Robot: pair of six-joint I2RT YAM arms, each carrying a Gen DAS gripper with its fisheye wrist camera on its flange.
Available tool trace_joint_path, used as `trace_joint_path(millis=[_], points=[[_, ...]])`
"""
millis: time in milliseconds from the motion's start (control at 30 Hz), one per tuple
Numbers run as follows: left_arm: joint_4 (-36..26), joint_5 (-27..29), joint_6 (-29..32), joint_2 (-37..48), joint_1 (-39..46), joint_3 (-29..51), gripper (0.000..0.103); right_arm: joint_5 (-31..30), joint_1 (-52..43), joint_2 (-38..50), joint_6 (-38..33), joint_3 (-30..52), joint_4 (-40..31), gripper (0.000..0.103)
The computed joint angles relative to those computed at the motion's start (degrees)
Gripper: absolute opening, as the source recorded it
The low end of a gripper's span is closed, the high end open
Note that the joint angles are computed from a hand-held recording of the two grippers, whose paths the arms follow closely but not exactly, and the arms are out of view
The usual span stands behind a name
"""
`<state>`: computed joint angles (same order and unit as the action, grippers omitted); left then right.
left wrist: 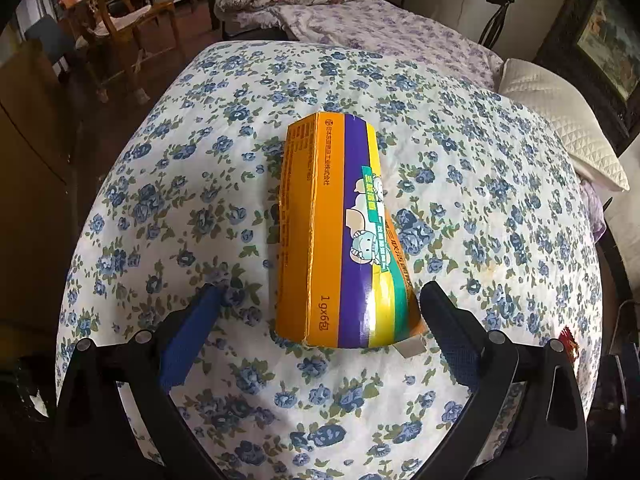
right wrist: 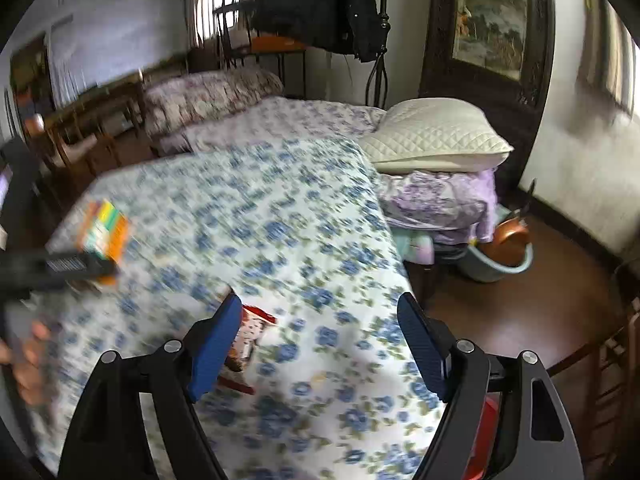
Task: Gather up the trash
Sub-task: 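Grasp the orange-purple box with the left gripper while the right gripper holds the packet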
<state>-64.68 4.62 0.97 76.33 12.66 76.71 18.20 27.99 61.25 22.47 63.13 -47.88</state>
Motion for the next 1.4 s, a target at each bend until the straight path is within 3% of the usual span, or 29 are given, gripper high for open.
trace_joint_path(millis=[67, 133, 267, 433, 467, 533, 667, 867, 1000, 1400], points=[[0.1, -0.1, 0.3, -0.1, -0.2, -0.1, 0.096, -3.9, 0.7, 2.1, -0.4, 0.9, -0.9, 0.078], [0.0, 0.2, 0.3, -0.1, 0.0, 0.0, 0.096, -2.5, 3.5, 4.7, -0.3, 1.6, -1.9, 0.078], [0.1, -0.4, 0.1, -0.1, -0.6, 0.0, 0.096, -3.8, 5.1, 7.8, 0.5, 2.0, -2.3, 0.051], [0.1, 0.0, 0.5, -0.2, -0.2, -0.1, 0.096, -2.9, 5.5, 5.9, 2.6, 0.5, -1.2, 0.040], [0.1, 0.1, 0.7, -0.2, -0.2, -0.1, 0.096, -3.1, 4.8, 5.2, 2.4, -0.1, -0.9, 0.033], [0.0, 0.7, 1.2, -0.4, 0.2, -0.2, 0.095, -3.3, 4.1, 2.7, 2.3, -1.2, -1.2, 0.033], [1.2, 1.3, 3.8, -1.4, 0.7, -0.6, 0.072, -4.3, 2.0, -1.2, 2.2, -2.8, -2.6, 0.033], [3.3, -0.8, 3.8, -1.7, -1.5, -1.2, 0.066, -5.0, 0.8, -2.1, 0.6, -3.3, -2.6, 0.033], [8.5, -2.7, 4.3, -1.3, -3.4, -2.9, 0.068, -5.1, 1.8, -2.3, -0.1, -3.6, -2.1, 0.033], [7.4, -0.1, -0.7, 1.5, -2.9, -0.2, 0.081, -5.3, 2.1, -2.4, 0.0, -4.0, -1.7, 0.034]])
